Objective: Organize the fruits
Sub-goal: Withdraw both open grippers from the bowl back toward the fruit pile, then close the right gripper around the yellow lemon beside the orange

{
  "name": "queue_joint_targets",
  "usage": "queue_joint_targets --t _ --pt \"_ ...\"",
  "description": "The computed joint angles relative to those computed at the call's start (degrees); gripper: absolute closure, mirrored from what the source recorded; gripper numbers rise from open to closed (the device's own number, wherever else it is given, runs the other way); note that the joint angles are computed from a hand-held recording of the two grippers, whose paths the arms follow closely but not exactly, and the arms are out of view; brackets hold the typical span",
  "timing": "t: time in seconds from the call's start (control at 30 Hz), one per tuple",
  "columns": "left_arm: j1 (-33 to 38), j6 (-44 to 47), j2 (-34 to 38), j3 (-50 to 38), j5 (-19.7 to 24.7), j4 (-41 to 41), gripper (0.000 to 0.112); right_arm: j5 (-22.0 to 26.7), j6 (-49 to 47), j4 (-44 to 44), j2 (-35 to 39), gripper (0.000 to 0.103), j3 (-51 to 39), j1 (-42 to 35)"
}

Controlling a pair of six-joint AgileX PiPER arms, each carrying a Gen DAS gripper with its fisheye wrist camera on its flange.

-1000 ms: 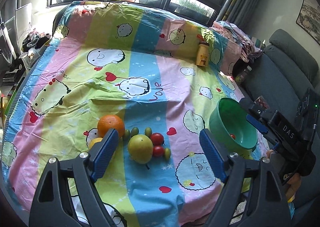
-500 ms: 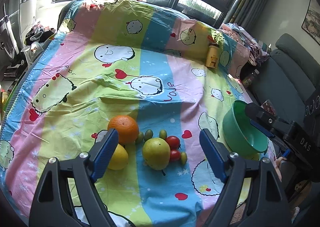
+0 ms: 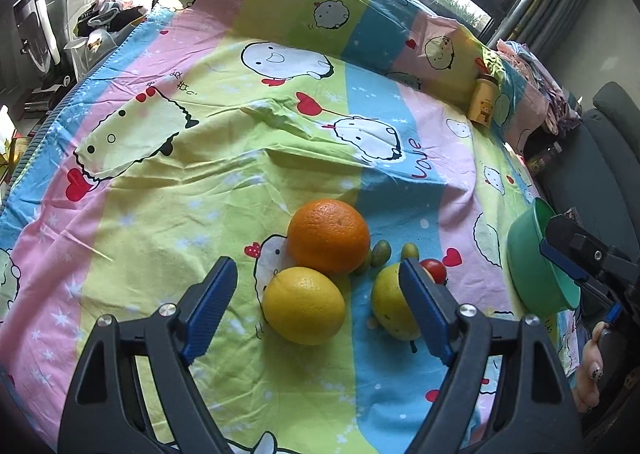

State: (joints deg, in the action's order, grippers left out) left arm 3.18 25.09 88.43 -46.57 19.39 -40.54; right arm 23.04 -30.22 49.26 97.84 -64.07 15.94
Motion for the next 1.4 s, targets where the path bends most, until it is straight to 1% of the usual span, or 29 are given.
queue_joint_targets --t 0.1,0.17,0.3,0.43,0.47,0.53,0.57,0.63,0.7,0.73,0.8,0.83,0.9,0.97,1.07,1.13,1.2,1.4 --pt "1.23 2.75 0.41 0.95 0.52 -2.45 0.029 0.91 0.82 -0.82 1.64 0.017 -1.04 0.92" --pt "1.8 1.98 0.97 1.01 1.0 -2.03 0.029 1.82 -0.69 0.6 2.23 0.017 -1.35 1.3" --pt "2.53 3.73 1.21 1.67 1.82 -3.56 0.029 3.76 -6.21 5.91 3.19 0.017 -2.0 2.17" --pt "2.48 4.06 1.41 2.02 2.38 -3.57 0.031 5.5 -6.83 6.13 5.32 0.018 -4.25 4.02" --pt "2.52 4.3 1.37 2.13 2.55 -3.77 0.031 6.01 -6.63 5.82 5.99 0.021 -5.0 4.5" --pt "2.66 4.85 1.54 2.07 3.08 -4.24 0.031 7.85 -6.93 5.85 7.52 0.036 -6.89 5.13" --pt "2.82 5.32 1.67 1.99 3.47 -4.65 0.031 9.08 -6.35 5.42 8.5 0.038 -8.15 5.37" --pt "3.14 6.44 1.93 1.83 4.12 -5.87 0.036 11.51 -5.95 4.98 10.57 0.055 -10.56 5.75" --pt "3.21 6.97 1.85 1.86 4.31 -6.3 0.039 12.78 -3.29 1.86 12.41 0.064 -12.97 6.72" --pt "3.21 6.88 1.77 1.93 4.32 -6.18 0.042 12.78 -2.31 0.64 13.02 0.066 -13.7 7.3" --pt "3.19 7.67 1.72 1.92 4.68 -6.54 0.045 12.92 -1.21 -0.88 14.06 0.066 -14.82 8.16" --pt "3.13 7.79 1.77 1.79 5.08 -6.77 0.047 13.73 -0.96 -1.16 14.72 0.066 -15.63 8.34" --pt "3.47 10.52 1.79 1.84 6.1 -9.13 0.047 15.68 -1.12 -0.63 16.15 0.066 -17.14 8.5" --pt "3.25 11.67 1.95 1.82 6.2 -10.03 0.048 16.28 -0.43 -1.1 17.1 0.066 -17.93 8.96" --pt "2.24 8.66 2.79 1.35 5.38 -7.1 0.051 17.15 0.75 -1.95 18.56 0.066 -19.11 9.49" --pt "2.39 8.61 3.62 0.83 6.21 -7.12 0.054 17.52 1.53 -2.47 19.12 0.065 -19.77 9.73" --pt "2.76 9.6 4.13 0.63 7.05 -8.12 0.055 17.68 2.07 -2.9 19.57 0.065 -20.22 10.03" --pt "2.64 7.12 4.9 0.12 7.48 -5.8 0.055 18.0 4.74 -5.4 21.11 0.065 -21.78 11.09"
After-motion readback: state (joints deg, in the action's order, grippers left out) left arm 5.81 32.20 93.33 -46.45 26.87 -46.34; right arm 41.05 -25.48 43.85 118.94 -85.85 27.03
